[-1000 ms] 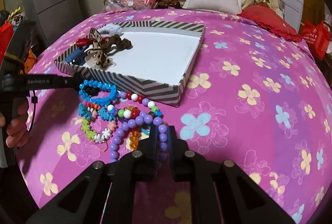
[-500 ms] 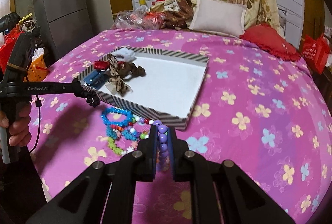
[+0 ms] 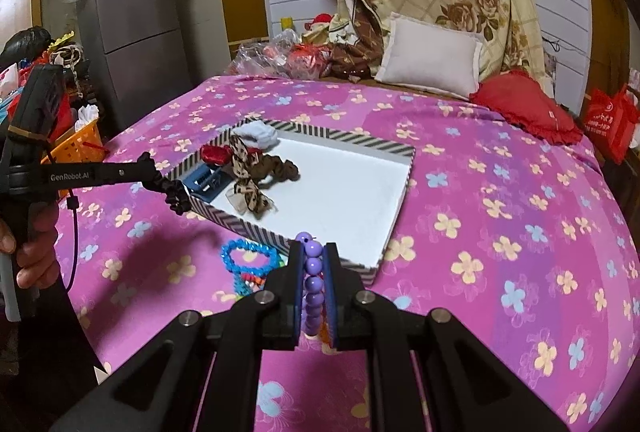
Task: Organize jewelry
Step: 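Carry the purple bracelet into the tray while the left tool drops the black scrunchie there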
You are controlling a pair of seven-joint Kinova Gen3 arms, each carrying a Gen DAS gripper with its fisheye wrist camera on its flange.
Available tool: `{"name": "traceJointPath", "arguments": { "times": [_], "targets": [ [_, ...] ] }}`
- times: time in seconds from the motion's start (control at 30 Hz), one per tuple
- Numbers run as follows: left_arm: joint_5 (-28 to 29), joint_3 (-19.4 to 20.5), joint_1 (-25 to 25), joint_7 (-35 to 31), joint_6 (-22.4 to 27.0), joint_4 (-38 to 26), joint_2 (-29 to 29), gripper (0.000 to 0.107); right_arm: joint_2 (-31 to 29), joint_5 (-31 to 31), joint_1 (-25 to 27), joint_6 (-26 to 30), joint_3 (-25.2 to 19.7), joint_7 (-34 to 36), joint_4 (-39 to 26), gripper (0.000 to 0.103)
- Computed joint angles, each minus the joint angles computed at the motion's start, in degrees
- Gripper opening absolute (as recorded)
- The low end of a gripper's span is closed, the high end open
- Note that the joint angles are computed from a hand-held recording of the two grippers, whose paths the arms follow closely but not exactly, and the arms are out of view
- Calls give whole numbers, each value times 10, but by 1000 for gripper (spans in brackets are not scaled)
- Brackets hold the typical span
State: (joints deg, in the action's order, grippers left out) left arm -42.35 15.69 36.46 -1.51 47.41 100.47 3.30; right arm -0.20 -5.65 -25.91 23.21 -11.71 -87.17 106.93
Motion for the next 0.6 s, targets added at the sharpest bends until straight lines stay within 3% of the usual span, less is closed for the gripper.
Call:
{"name": "traceJointPath", "arguments": {
  "times": [0.37,0.6],
  "targets": [
    [5,-14,2,-22,-1,-23,23,15,45,2,-5,16,-1,7,-55,10],
    [48,-41,-20,-60,-72,-23,40,15,110,-24,7,42,-2,24,-131,10]
  ]
}}
